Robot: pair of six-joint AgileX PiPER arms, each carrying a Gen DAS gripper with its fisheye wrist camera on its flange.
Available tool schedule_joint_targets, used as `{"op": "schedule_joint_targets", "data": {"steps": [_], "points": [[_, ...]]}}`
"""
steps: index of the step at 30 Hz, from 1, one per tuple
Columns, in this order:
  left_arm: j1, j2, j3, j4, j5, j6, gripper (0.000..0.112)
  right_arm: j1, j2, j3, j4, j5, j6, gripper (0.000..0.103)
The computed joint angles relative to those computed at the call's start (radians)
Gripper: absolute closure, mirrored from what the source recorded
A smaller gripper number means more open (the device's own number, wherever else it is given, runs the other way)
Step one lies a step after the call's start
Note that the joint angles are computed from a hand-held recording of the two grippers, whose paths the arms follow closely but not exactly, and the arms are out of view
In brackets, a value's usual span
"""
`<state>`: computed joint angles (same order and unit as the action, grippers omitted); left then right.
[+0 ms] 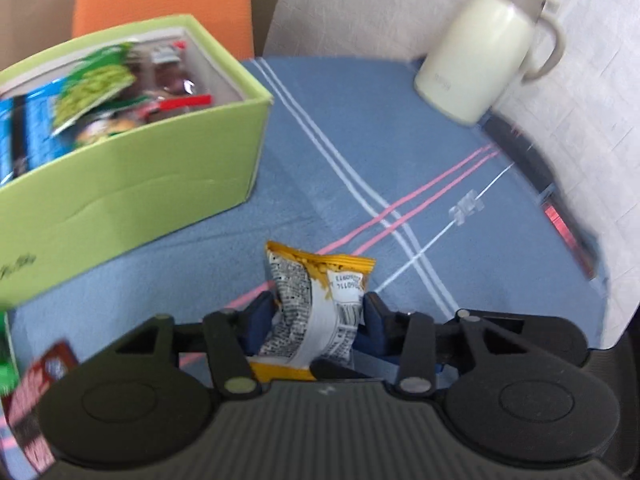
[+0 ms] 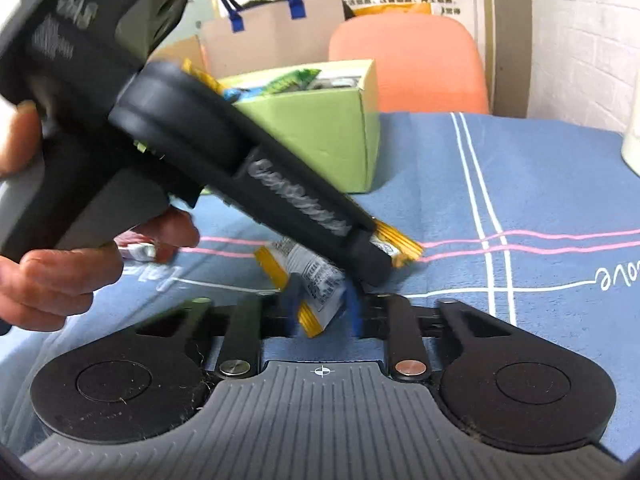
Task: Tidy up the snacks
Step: 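Carry the white-and-yellow packet into the box and open the left tool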
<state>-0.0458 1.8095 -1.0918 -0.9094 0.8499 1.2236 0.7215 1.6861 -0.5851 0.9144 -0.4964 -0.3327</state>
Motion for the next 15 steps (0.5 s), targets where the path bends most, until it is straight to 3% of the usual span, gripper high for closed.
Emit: {"op": "schedule_joint_targets", "data": {"steps": [2,5,9,11,15], "points": [[0.051,-0.038,0.037,-0.035,0.024,0.034,0.069,0.047,-0.037,0.023,0.049,-0.033,-0.064,0.103],[0.126,-0.094,0.049,-0.066,0.066,0.041,0.069,0.132,-0.081,-0.016,0.274,-0.063,-0.295,0.103],[0.208,-0.115,-0.025,-0.100,0.109,0.018,0.069,0.169,-0.097,-0.101,0.349,-0.085,-0.461,0.103],[0.234,-0.097,-0.098,-0.095,0.104,-0.022,0.069,0.141,-0.066,-0.193,0.357,-0.054,-0.558,0.103],[0.243,0.004,-0.288,-0.058,0.074,-0.139,0.069,0.022,0.034,-0.398,0.305,0.096,-0.651,0.103]]}}
